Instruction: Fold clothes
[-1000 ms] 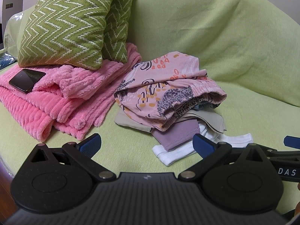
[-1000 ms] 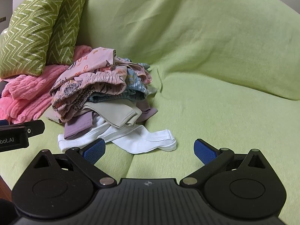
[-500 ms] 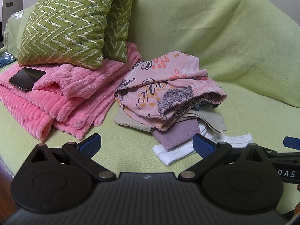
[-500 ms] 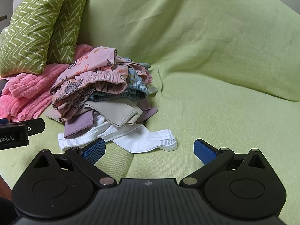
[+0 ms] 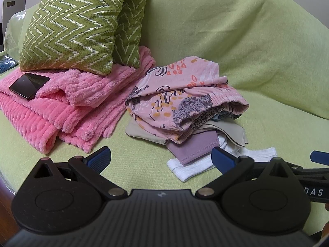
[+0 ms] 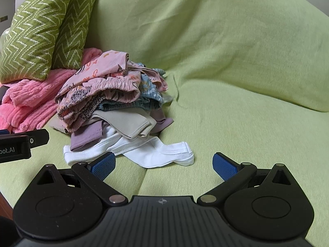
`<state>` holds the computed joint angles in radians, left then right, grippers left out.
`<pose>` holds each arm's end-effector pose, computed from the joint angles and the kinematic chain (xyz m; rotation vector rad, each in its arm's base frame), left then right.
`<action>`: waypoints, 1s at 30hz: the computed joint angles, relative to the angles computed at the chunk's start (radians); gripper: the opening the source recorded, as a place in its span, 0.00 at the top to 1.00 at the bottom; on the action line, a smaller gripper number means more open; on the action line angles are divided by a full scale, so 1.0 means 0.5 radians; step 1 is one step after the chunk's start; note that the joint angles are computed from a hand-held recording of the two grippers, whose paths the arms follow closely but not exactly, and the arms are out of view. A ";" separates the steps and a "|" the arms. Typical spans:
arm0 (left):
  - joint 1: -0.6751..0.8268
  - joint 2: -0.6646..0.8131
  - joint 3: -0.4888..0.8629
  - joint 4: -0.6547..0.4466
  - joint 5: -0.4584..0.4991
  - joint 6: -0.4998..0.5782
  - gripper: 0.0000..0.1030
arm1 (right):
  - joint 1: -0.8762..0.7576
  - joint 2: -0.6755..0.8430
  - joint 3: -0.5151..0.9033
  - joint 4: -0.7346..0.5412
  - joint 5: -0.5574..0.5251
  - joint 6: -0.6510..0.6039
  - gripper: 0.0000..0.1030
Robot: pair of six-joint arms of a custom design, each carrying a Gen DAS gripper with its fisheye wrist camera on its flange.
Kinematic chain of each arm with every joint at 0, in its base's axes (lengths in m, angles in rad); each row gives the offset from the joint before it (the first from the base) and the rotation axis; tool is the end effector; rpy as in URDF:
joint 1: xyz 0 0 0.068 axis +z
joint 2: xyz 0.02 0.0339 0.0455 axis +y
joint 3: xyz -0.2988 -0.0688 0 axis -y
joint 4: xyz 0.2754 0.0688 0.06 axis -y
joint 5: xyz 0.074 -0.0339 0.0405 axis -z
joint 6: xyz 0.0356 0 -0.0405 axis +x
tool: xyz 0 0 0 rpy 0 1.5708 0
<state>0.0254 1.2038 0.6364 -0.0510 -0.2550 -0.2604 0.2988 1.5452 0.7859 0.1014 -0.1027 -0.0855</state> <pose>0.2653 0.0157 0.2321 -0.4501 2.1228 0.1447 0.3238 0.1036 0.1992 -0.4819 2.1820 0.2309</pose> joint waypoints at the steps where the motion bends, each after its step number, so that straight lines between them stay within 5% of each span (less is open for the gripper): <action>1: 0.000 -0.001 -0.002 0.001 0.000 0.000 0.01 | 0.000 0.000 0.000 0.000 0.000 0.000 0.00; 19: 0.021 -0.031 -0.029 0.045 0.014 -0.019 0.01 | -0.010 -0.012 -0.021 0.037 -0.009 0.017 0.00; 23: 0.150 -0.075 -0.063 0.112 0.264 -0.115 0.01 | -0.141 0.012 0.028 0.001 -0.299 0.104 0.00; 26: 0.244 -0.055 -0.068 0.224 0.408 0.018 0.01 | -0.255 0.027 0.056 0.064 -0.558 0.088 0.00; 30: 0.332 0.099 -0.032 0.471 0.476 0.505 0.01 | -0.230 -0.075 -0.131 0.661 -0.430 -0.155 0.00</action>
